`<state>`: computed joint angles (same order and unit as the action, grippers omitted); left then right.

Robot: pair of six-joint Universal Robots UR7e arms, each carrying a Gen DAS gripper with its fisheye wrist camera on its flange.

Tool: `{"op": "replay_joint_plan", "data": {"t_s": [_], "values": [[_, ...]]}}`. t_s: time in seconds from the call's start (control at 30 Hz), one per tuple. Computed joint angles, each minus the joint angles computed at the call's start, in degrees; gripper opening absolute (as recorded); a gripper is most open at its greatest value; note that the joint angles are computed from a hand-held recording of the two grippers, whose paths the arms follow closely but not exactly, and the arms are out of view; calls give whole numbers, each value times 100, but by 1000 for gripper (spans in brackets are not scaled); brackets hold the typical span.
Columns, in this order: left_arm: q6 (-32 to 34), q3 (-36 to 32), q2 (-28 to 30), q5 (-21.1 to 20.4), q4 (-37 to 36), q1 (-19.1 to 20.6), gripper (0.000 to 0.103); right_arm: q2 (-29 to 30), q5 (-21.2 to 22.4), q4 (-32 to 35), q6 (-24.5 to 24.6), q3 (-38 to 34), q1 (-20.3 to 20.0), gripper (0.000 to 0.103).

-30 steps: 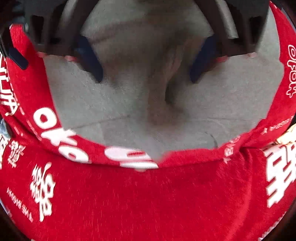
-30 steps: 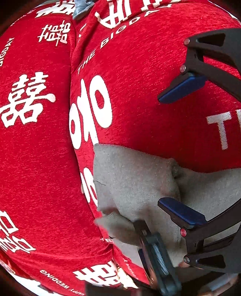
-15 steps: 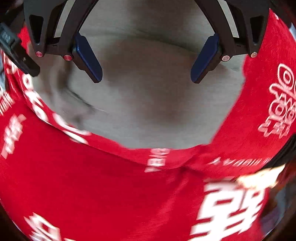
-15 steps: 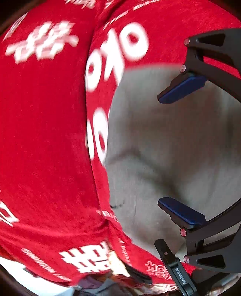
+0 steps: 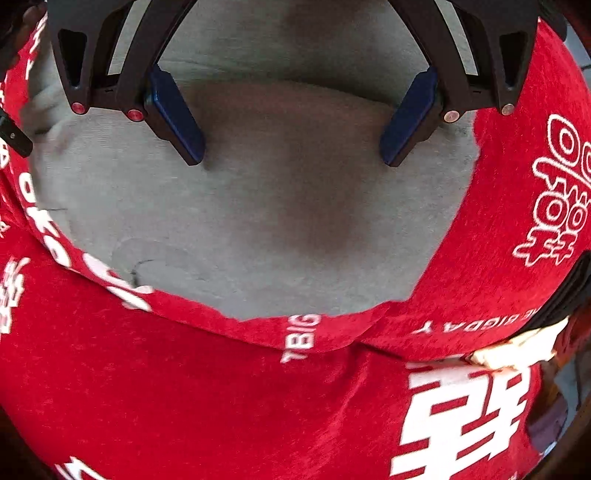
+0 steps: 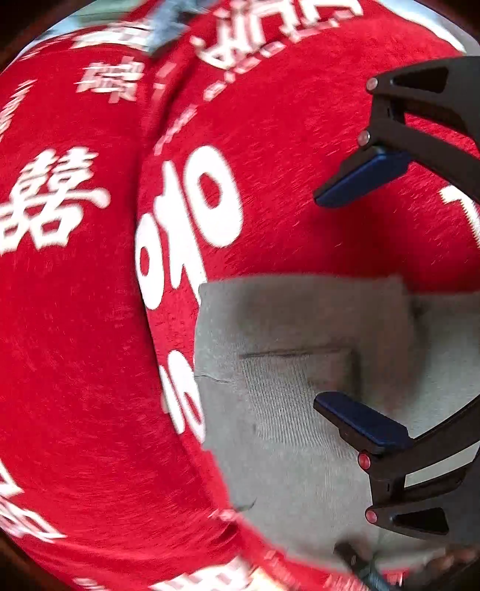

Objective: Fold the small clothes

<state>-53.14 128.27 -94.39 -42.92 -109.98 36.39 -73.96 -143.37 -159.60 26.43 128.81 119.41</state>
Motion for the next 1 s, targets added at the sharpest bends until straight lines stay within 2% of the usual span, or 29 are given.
{"op": "replay_joint_plan", "data": {"t_s": [0.07, 0.13, 0.27, 0.37, 0.4, 0.47, 0.5, 0.53, 0.57, 0.73, 0.8, 0.9, 0.93, 1.0], "values": [[58, -23, 25, -76, -62, -58, 97, -217, 462, -317, -158, 134, -99, 100], [80, -52, 76, -82, -48, -103, 97, -244, 716, -607, -374, 181, -100, 100], [-32, -146, 252, 7, 303, -47, 97, 88, 946, -584, -614, -79, -68, 99], [33, -69, 289, 187, 348, -104, 97, 483, 770, -285, -807, -383, -88, 89], [40, -61, 285, 190, 350, -112, 97, 564, 777, -163, -836, -456, -141, 82], [63, -42, 264, 184, 306, -95, 98, 706, 644, -255, -1042, -510, -138, 61], [49, -42, 266, 195, 308, -87, 99, 749, 613, -222, -1205, -553, -112, 35], [32, -44, 274, 198, 314, -87, 99, 750, 556, -106, -1260, -597, -72, 15], [-8, -76, 290, 190, 366, -84, 99, 731, 501, -103, -1302, -605, -25, 7], [-12, -108, 302, -4, 144, -97, 99, 446, 536, -809, -1723, -343, 218, 6], [-4, -115, 440, 32, 205, -136, 99, 484, 373, -869, -1775, -318, 233, 5], [48, -75, 562, 168, 245, -265, 99, 414, 334, -855, -1604, -196, 93, 4], [73, -81, 573, 137, 232, -272, 99, 408, 222, -807, -1492, -164, 51, 0], [39, -126, 593, 95, 270, -250, 99, 382, -14, -718, -1377, -91, -48, 0]]}}
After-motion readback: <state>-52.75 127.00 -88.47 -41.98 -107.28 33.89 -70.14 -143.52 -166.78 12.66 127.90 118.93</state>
